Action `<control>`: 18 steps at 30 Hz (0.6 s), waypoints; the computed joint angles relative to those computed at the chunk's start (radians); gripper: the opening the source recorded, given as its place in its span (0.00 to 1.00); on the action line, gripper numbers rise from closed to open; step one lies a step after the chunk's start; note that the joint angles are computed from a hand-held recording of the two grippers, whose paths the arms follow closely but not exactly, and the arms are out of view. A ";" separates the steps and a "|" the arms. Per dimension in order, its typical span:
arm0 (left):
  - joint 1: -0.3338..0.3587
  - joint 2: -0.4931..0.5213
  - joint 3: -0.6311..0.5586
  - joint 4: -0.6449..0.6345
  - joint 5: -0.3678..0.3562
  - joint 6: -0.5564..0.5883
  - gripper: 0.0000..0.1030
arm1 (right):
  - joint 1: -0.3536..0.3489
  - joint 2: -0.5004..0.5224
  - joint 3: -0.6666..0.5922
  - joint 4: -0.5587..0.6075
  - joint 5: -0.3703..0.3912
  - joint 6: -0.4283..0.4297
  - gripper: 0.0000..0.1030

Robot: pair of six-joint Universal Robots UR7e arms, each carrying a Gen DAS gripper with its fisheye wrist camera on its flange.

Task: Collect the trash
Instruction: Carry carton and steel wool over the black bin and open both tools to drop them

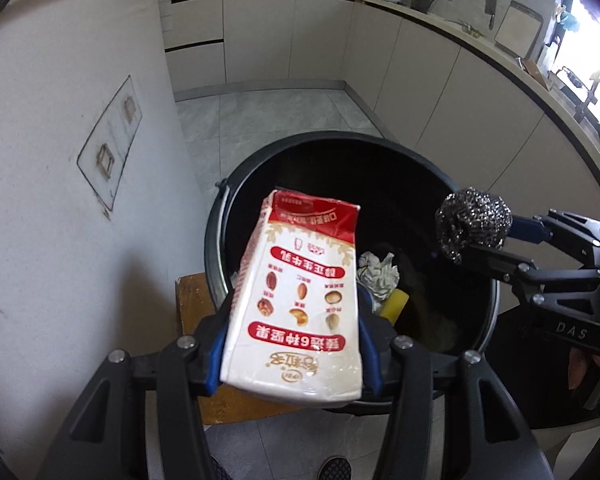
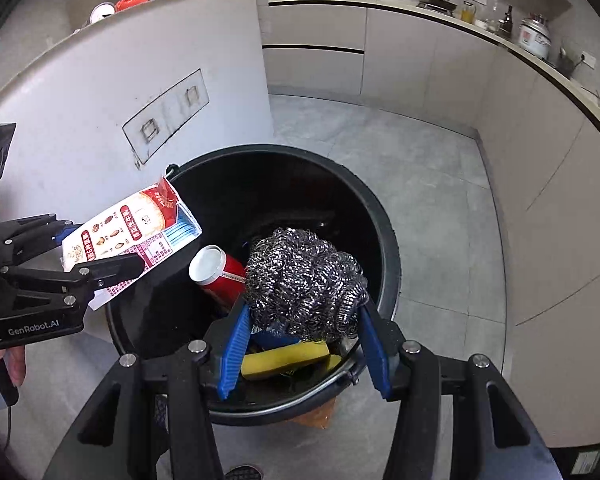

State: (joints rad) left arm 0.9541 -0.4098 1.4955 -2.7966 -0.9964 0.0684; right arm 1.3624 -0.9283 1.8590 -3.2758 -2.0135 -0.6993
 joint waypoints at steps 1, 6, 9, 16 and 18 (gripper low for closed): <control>-0.001 0.004 0.000 -0.005 0.004 0.000 0.53 | -0.005 0.001 0.000 0.002 0.009 -0.010 0.52; -0.016 0.025 -0.005 -0.066 0.079 -0.024 0.87 | -0.008 0.041 -0.012 -0.085 -0.038 -0.087 0.81; -0.024 0.013 0.004 -0.065 0.089 -0.035 0.87 | -0.015 0.013 0.011 -0.096 -0.008 -0.083 0.81; -0.042 -0.015 0.033 -0.068 0.110 -0.043 0.87 | -0.023 -0.051 0.060 -0.110 0.003 -0.087 0.81; -0.045 -0.019 0.033 -0.063 0.105 -0.046 0.87 | -0.023 -0.073 0.075 -0.106 0.003 -0.076 0.81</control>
State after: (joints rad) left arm 0.9095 -0.4283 1.5281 -2.8592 -0.8917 0.0220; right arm 1.3390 -1.0009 1.9341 -3.3813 -2.0108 -0.7750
